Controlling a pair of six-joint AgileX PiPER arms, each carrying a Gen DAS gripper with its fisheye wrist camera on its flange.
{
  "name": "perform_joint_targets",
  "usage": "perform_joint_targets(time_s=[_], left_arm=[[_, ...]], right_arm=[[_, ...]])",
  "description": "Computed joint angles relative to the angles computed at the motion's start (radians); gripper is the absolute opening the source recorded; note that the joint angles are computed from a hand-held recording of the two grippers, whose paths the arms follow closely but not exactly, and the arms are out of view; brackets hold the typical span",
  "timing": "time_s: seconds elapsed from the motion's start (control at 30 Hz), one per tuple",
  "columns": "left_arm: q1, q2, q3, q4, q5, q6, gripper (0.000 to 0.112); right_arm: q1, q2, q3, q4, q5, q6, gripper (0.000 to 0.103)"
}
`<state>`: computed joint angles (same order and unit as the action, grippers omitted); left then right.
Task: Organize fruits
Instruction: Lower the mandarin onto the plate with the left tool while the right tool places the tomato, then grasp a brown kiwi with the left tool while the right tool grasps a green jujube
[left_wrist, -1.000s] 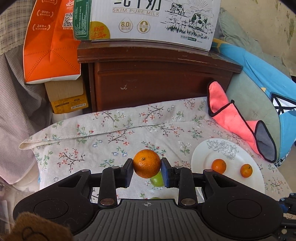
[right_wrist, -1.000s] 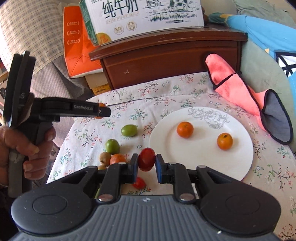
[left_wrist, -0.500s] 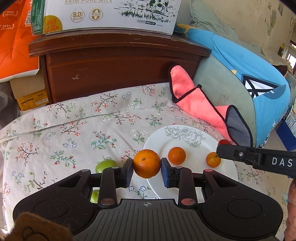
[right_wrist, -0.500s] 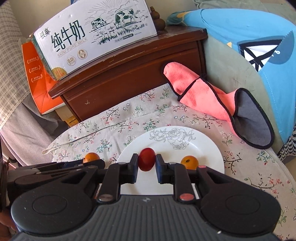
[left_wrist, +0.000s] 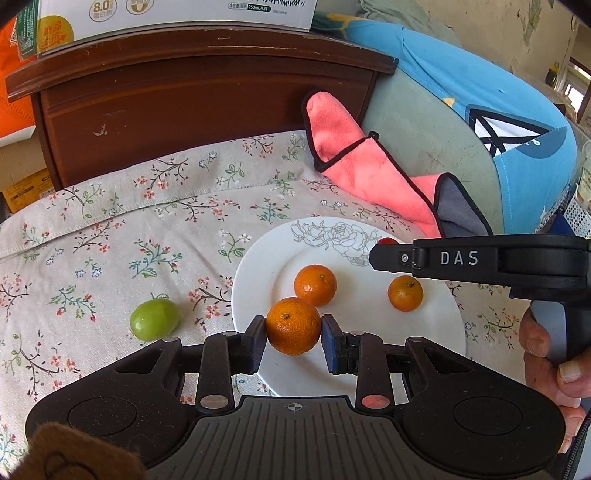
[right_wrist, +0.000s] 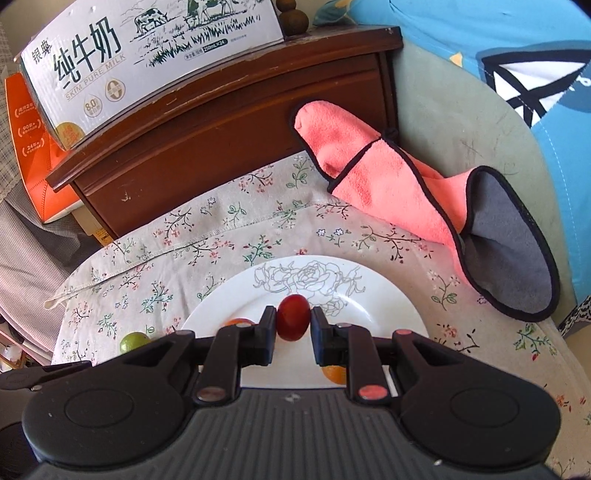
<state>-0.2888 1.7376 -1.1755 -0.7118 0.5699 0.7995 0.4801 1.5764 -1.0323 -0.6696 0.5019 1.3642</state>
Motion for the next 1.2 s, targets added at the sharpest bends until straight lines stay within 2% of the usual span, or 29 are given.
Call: perform_joint_targets(time_s=[0.33,0.5,0.57,0.6,0.73,0.83,0.97,1.1,1.2], left_arm=[[-0.049,-0.025,0.028,0.042,-0.052,-0.006,0.032],[-0.055,-0.053,0.05,0.042,-0.078,0.002,0.056],[-0.059,-0.064,0.053,0.07,-0.086,-0.027,0.076],[-0.058,-0.067,0.052,0.074,-0.085,-0.034,0.079],[-0.044,-0.073,0.039,0.097,-0.055,-0.071,0.089],[-0.018,-0.085,0.036,0.066,-0.026,-0.054,0.092],[0.013,-0.122,0.063,-0.007,-0.032,0.005,0.095],[0.055,-0.136,0.036,-0.007,0.043,0.004,0.096],[0.08,-0.163,0.045,0.029,0.032,-0.033,0.096]], right_arm=[[-0.014,0.031,0.006,-0.017,-0.006,0.036,0.023],[-0.018,0.031,-0.002,0.004,-0.013,0.028,0.024],[-0.015,0.029,-0.006,0.0,-0.01,0.032,0.025],[-0.014,0.027,-0.007,-0.001,-0.01,0.034,0.026],[0.001,0.015,-0.01,-0.044,0.007,0.076,0.041],[0.021,0.006,-0.015,-0.093,0.033,0.115,0.047],[0.038,-0.002,-0.02,-0.1,0.051,0.136,0.065],[0.07,-0.011,-0.028,-0.116,0.104,0.194,0.073],[0.094,-0.026,-0.022,-0.13,0.125,0.241,0.078]])
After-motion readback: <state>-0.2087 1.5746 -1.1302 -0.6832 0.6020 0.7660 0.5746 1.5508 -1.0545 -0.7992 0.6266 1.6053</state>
